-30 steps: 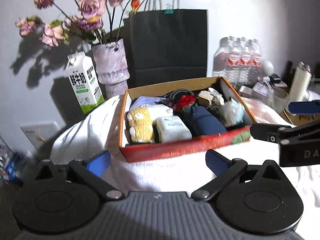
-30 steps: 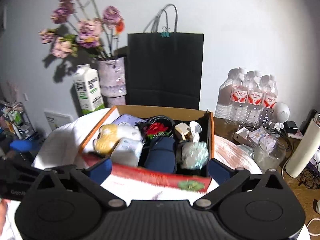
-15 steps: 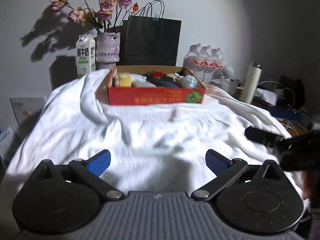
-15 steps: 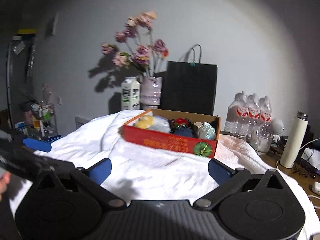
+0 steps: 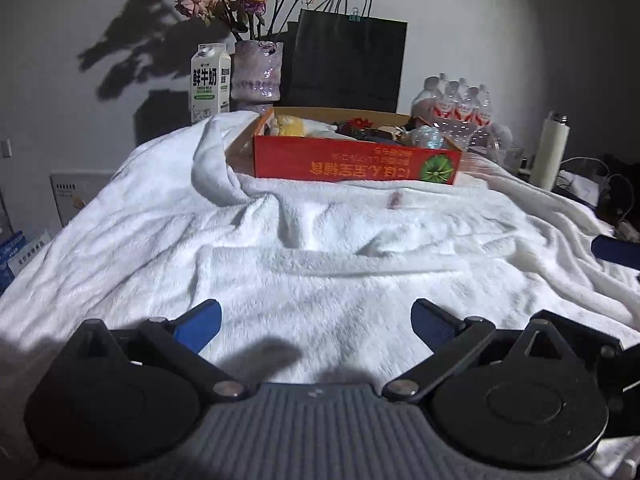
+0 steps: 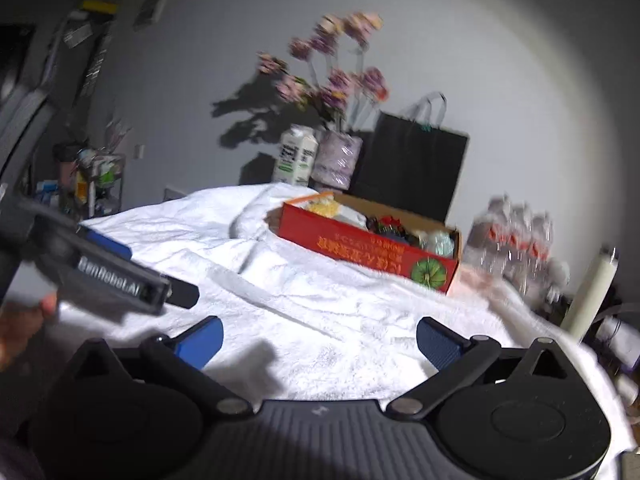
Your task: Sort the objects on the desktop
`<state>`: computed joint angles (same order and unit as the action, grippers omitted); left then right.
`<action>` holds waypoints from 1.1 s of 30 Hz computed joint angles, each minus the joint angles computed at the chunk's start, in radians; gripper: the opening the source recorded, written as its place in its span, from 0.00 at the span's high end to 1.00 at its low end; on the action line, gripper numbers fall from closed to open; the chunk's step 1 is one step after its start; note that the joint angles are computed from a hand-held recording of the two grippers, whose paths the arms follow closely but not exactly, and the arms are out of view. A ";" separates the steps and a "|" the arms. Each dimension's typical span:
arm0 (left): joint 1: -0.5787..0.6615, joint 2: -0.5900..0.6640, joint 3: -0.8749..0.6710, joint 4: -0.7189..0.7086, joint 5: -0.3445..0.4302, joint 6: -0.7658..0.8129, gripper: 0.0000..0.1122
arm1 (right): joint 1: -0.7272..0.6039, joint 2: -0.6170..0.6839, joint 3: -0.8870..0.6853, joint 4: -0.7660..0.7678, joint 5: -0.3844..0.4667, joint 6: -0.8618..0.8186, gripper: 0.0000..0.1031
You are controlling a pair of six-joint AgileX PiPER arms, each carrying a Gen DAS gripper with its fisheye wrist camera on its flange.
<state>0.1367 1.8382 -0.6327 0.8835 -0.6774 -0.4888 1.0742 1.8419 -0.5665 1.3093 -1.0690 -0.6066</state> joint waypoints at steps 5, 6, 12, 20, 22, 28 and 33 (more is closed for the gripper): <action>-0.107 0.103 -0.140 -0.102 0.087 0.016 0.08 | -0.248 0.064 -0.092 -0.102 0.171 0.110 0.00; -0.122 0.123 -0.165 -0.112 0.104 0.016 0.08 | -0.280 0.083 -0.110 -0.116 0.184 0.128 0.00; -0.184 0.200 -0.296 -0.155 0.215 0.040 0.08 | -0.427 0.164 -0.253 -0.074 0.315 0.054 0.00; -0.181 0.239 -0.354 0.080 0.235 -0.141 0.08 | -0.507 0.199 -0.290 -0.082 0.418 -0.003 0.00; -0.181 0.242 -0.361 0.098 0.239 -0.168 0.08 | -0.510 0.194 -0.285 -0.081 0.429 0.013 0.00; -0.180 0.241 -0.364 0.111 0.241 -0.192 0.08 | -0.519 0.185 -0.277 -0.104 0.446 0.047 0.00; -0.180 0.241 -0.371 0.120 0.245 -0.209 0.08 | -0.525 0.182 -0.268 -0.127 0.450 0.068 0.00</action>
<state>-0.0433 2.0792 -1.0034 1.0035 -0.4321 -0.6978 0.5494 2.0234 -0.8348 1.1825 -0.6191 -0.5387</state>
